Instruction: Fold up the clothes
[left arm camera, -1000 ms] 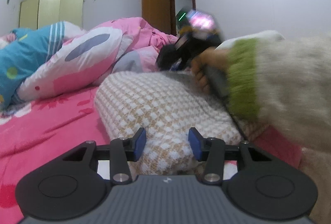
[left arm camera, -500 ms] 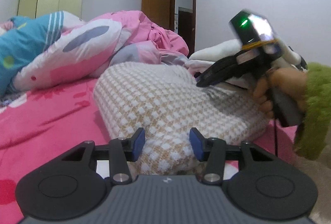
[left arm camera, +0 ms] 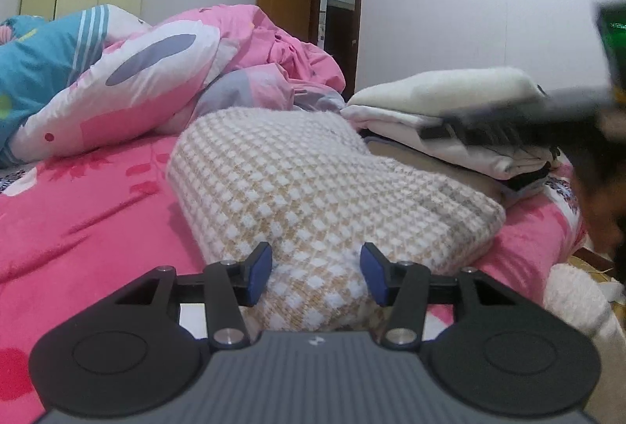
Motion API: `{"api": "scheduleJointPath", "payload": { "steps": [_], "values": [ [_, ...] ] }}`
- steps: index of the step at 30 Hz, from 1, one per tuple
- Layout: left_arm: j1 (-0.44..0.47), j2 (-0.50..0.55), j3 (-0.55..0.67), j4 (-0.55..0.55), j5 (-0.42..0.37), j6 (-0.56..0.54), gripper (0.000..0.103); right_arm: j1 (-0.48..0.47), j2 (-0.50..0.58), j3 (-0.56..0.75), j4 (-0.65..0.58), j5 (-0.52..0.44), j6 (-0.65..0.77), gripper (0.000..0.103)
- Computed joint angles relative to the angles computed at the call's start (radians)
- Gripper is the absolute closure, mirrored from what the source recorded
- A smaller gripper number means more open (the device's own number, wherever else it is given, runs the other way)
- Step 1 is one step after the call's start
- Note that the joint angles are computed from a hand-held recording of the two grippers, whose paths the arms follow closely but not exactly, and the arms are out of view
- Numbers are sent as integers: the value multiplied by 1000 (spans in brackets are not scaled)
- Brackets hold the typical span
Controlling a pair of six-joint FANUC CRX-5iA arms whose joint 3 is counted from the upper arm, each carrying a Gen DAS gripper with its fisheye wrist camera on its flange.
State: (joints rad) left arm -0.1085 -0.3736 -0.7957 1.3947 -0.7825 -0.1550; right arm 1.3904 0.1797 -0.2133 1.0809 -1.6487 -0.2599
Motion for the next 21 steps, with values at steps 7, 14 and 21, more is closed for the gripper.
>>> {"api": "scheduleJointPath", "payload": {
  "steps": [7, 14, 21],
  "values": [
    [-41, -17, 14, -62, 72, 37, 47, 38, 44, 24, -146, -82, 17, 81],
    [-60, -26, 15, -85, 105, 63, 46, 79, 11, -43, -164, -50, -59, 81],
    [-45, -26, 40, -148, 98, 109, 46, 79, -103, -134, 27, -35, -238, 80]
  ]
}}
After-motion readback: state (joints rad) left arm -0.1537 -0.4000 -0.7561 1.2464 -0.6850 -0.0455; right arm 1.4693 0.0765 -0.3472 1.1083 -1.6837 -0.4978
